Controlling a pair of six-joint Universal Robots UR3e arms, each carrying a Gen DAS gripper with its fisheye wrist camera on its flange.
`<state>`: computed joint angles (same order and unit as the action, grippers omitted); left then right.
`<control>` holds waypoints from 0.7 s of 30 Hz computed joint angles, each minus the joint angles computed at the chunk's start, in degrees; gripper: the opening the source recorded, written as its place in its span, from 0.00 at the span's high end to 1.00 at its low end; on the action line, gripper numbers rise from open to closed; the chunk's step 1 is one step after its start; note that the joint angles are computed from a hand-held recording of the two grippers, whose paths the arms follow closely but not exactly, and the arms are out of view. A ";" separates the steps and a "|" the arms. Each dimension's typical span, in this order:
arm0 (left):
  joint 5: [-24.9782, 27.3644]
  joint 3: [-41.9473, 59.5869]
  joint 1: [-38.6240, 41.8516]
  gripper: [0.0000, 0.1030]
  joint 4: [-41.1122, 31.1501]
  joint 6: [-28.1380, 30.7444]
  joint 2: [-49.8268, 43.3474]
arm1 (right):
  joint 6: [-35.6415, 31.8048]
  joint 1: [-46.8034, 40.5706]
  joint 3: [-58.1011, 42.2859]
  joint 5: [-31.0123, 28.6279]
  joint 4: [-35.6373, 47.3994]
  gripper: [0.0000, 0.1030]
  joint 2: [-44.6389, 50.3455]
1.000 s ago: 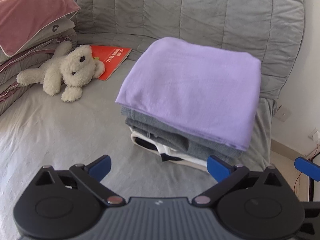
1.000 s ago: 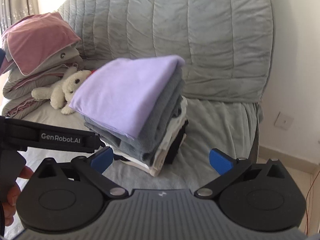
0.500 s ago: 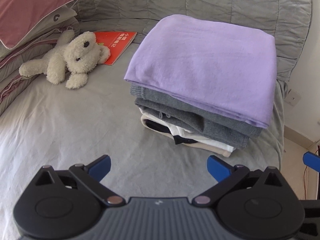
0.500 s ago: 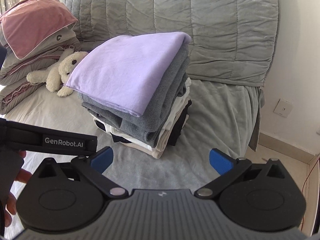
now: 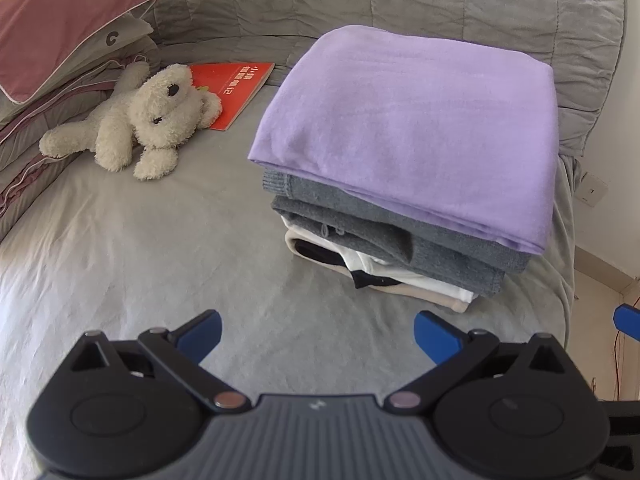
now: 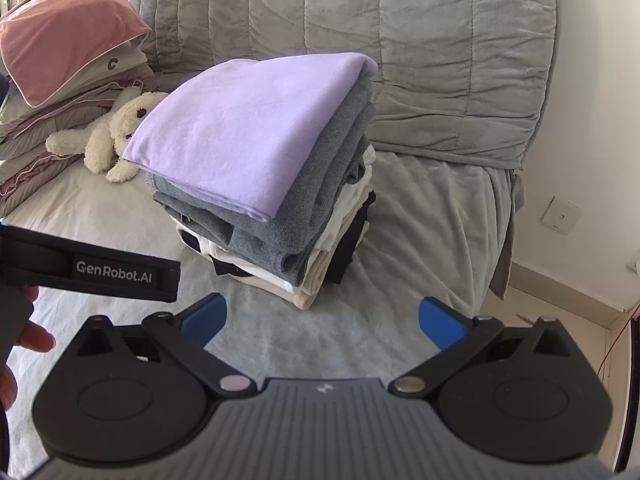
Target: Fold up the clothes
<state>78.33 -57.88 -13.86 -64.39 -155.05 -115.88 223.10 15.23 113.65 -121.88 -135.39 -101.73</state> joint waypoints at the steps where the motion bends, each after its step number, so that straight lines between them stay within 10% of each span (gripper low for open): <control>1: 0.01 0.22 -0.09 0.01 -0.12 -0.01 -0.13 | 0.00 -0.07 0.07 0.05 0.05 0.00 -0.09; 21: 0.88 1.75 -1.40 0.01 -0.97 0.12 -1.30 | 0.01 -0.75 0.92 0.20 0.99 0.00 -1.39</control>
<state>79.21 -56.13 -15.25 -65.36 -154.93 -117.18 223.11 14.47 114.58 -121.68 -134.41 -103.12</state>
